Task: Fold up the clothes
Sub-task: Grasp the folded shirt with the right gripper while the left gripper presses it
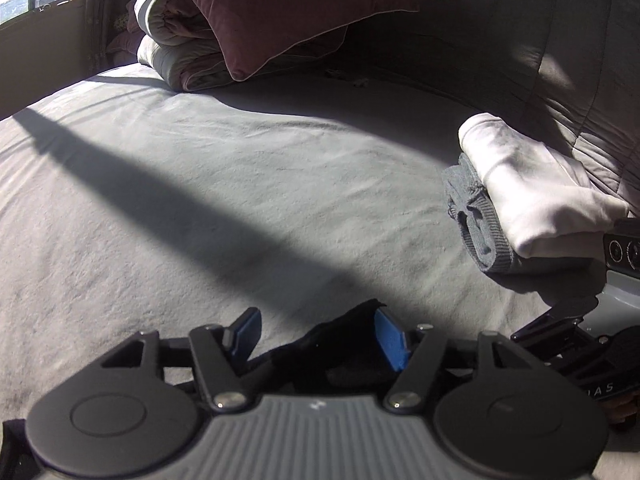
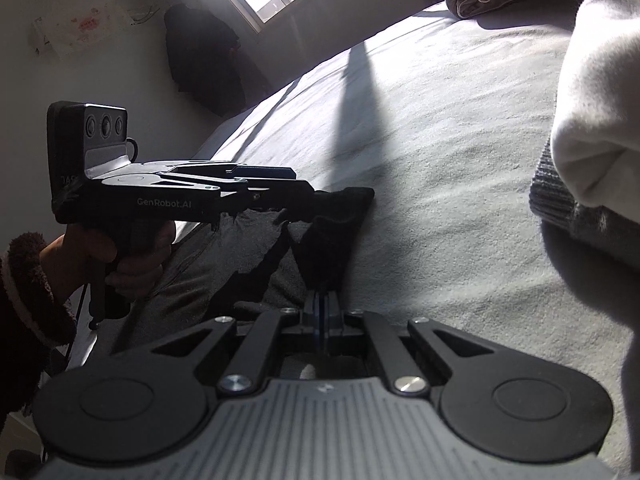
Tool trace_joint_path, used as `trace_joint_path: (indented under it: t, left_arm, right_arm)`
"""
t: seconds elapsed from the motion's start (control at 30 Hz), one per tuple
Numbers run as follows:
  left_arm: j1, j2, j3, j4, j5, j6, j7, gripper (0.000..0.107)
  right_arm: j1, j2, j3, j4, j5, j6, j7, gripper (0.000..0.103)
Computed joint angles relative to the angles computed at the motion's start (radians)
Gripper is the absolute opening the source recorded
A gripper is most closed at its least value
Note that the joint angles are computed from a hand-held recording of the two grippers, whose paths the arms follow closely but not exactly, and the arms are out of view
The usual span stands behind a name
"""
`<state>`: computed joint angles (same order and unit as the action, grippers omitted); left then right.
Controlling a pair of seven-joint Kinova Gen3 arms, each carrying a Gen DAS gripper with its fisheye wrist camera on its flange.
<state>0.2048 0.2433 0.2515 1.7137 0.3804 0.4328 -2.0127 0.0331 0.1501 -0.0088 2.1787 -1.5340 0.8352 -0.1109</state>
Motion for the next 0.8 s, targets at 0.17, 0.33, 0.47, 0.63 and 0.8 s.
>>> trace_joint_path:
  t: [0.17,0.33,0.47,0.63,0.8]
  left_arm:
    - [0.085,0.040,-0.045,-0.045,-0.115,0.036,0.104,0.050]
    - [0.086,0.030,-0.016,0.018,-0.158,-0.082,0.173,0.000]
    - [0.168,-0.007,-0.089,0.085,-0.186,-0.245,0.275,0.000]
    - [0.225,0.040,-0.141,0.107,-0.255,-0.360,0.375,0.000]
    - [0.244,0.075,-0.163,0.131,-0.282,-0.429,0.449,0.001]
  right_arm:
    - [-0.007,-0.005,-0.002,0.003,-0.008,-0.012,0.002,0.001]
    - [-0.019,-0.017,-0.006,0.008,-0.014,-0.035,0.008,0.001]
    - [-0.040,-0.059,-0.010,0.032,-0.052,-0.092,0.027,0.001]
    - [-0.069,-0.090,-0.009,0.043,-0.065,-0.155,0.033,0.001]
    - [-0.078,-0.074,-0.014,0.027,-0.017,-0.185,-0.026,0.001]
